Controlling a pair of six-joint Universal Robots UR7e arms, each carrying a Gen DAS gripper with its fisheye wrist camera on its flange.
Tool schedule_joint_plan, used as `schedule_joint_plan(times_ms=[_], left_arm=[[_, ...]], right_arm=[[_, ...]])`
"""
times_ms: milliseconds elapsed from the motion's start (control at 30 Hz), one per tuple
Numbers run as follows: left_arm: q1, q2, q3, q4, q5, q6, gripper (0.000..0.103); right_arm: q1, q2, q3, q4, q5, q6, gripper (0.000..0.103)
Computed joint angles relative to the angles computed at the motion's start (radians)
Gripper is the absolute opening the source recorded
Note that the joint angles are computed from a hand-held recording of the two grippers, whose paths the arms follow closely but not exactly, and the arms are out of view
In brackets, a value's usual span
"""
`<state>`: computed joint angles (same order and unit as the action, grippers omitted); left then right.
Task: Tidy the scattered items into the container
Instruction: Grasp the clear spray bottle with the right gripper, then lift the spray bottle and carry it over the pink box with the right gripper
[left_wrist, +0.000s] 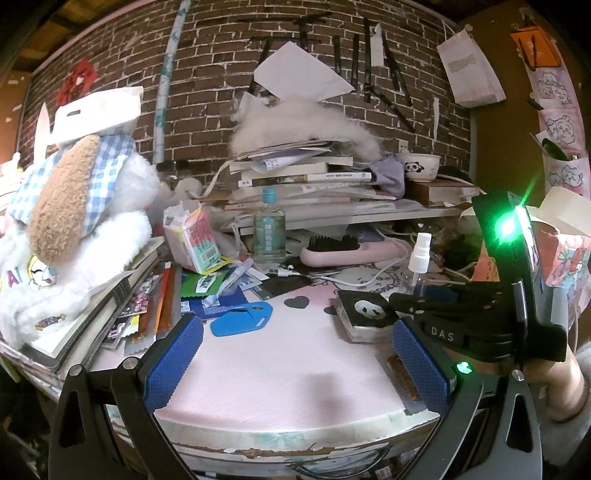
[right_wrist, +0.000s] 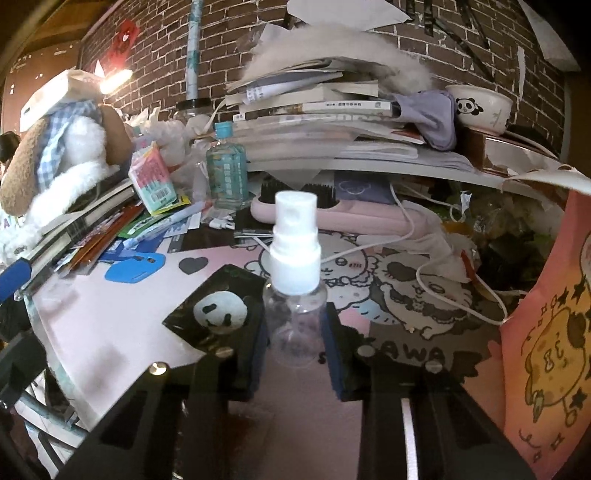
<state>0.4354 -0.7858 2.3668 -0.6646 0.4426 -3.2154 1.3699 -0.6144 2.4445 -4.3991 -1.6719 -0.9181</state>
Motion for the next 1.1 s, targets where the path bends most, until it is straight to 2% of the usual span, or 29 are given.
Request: schedule_joint_plan(times_ms=[133, 367, 600, 900, 1033, 1100], left_arm=[[0.0, 0.001, 0.0, -0.001, 0.0, 0.001, 0.103], [-0.007, 0.01, -0.008, 0.023, -0.007, -0.02, 0.103], [-0.014, 0.008, -0.004, 0.023, 0.001, -0.028, 0.103], [-0.024, 0.015, -0.01, 0.041, 0.021, -0.041, 0.103], [-0.028, 0.018, -0.015, 0.042, 0.031, -0.036, 0.103], [-0.027, 0.022, -0.02, 0.046, 0.037, -0.035, 0.103]], right_arm=[[-0.006, 0.011, 0.006, -0.043, 0.025, -0.012, 0.026], [-0.008, -0.009, 0.043, -0.049, 0.072, -0.035, 0.026], [-0.03, -0.058, 0.159, -0.099, 0.23, -0.102, 0.026], [-0.049, -0.225, 0.291, -0.033, 0.333, -0.123, 0.026], [-0.062, -0.339, 0.336, 0.029, 0.36, -0.126, 0.026], [-0.069, -0.427, 0.354, 0.086, 0.37, -0.119, 0.026]])
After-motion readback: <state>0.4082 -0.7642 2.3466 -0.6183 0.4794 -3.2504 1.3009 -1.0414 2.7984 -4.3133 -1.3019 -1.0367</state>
